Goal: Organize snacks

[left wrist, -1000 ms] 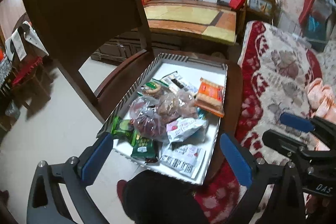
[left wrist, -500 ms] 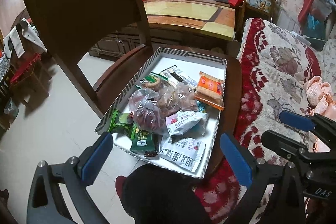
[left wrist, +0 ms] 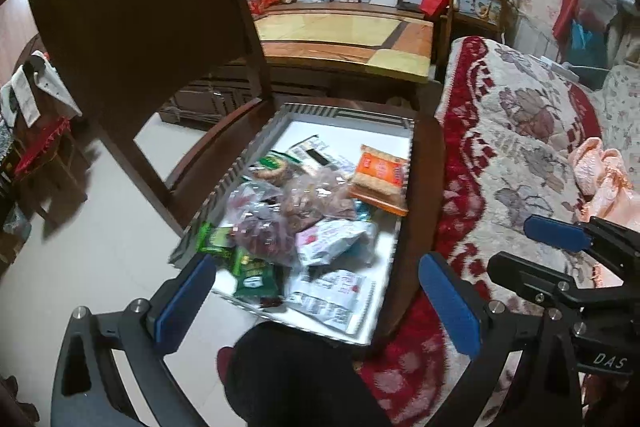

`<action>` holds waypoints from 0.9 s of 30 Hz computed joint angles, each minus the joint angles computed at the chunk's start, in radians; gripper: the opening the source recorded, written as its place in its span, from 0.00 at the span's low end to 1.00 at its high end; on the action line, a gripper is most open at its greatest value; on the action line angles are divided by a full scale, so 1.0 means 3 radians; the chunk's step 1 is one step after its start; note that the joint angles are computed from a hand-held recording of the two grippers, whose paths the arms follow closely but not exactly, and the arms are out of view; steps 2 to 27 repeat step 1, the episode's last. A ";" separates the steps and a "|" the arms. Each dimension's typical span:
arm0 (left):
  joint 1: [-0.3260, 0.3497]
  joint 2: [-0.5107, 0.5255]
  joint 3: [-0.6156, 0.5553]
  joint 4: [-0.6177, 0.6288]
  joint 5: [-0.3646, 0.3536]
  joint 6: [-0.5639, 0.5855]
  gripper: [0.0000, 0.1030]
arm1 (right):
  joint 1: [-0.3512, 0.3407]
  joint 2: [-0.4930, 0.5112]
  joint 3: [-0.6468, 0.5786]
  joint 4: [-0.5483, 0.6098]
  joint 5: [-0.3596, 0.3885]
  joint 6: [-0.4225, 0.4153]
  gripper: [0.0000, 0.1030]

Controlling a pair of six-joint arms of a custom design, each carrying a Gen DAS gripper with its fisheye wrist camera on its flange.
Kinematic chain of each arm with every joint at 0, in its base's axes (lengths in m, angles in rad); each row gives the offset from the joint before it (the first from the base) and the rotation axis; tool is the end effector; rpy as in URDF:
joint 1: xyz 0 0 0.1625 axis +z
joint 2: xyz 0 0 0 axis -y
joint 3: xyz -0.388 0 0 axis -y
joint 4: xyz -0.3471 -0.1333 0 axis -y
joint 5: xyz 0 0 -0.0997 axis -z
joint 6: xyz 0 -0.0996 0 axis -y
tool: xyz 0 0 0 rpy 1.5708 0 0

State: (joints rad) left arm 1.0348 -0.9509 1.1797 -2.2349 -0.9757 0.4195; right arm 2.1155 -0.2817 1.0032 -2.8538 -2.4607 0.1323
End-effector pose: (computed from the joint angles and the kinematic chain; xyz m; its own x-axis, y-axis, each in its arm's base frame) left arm -0.1891 -0.6887 0.3668 -0.5719 0.5181 -0.6360 0.7621 0.6225 -0.1781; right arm 0.4370 -0.6134 0.0411 -0.8040 0.1229 0.5817 -0.3355 0.7140 -0.6146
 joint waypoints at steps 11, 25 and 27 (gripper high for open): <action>-0.0015 -0.0011 0.0029 -0.0018 -0.0011 0.0010 1.00 | 0.0003 -0.0020 0.0040 -0.0031 -0.0008 0.0009 0.62; -0.0015 -0.0011 0.0029 -0.0018 -0.0011 0.0010 1.00 | 0.0003 -0.0020 0.0040 -0.0031 -0.0008 0.0009 0.62; -0.0015 -0.0011 0.0029 -0.0018 -0.0011 0.0010 1.00 | 0.0003 -0.0020 0.0040 -0.0031 -0.0008 0.0009 0.62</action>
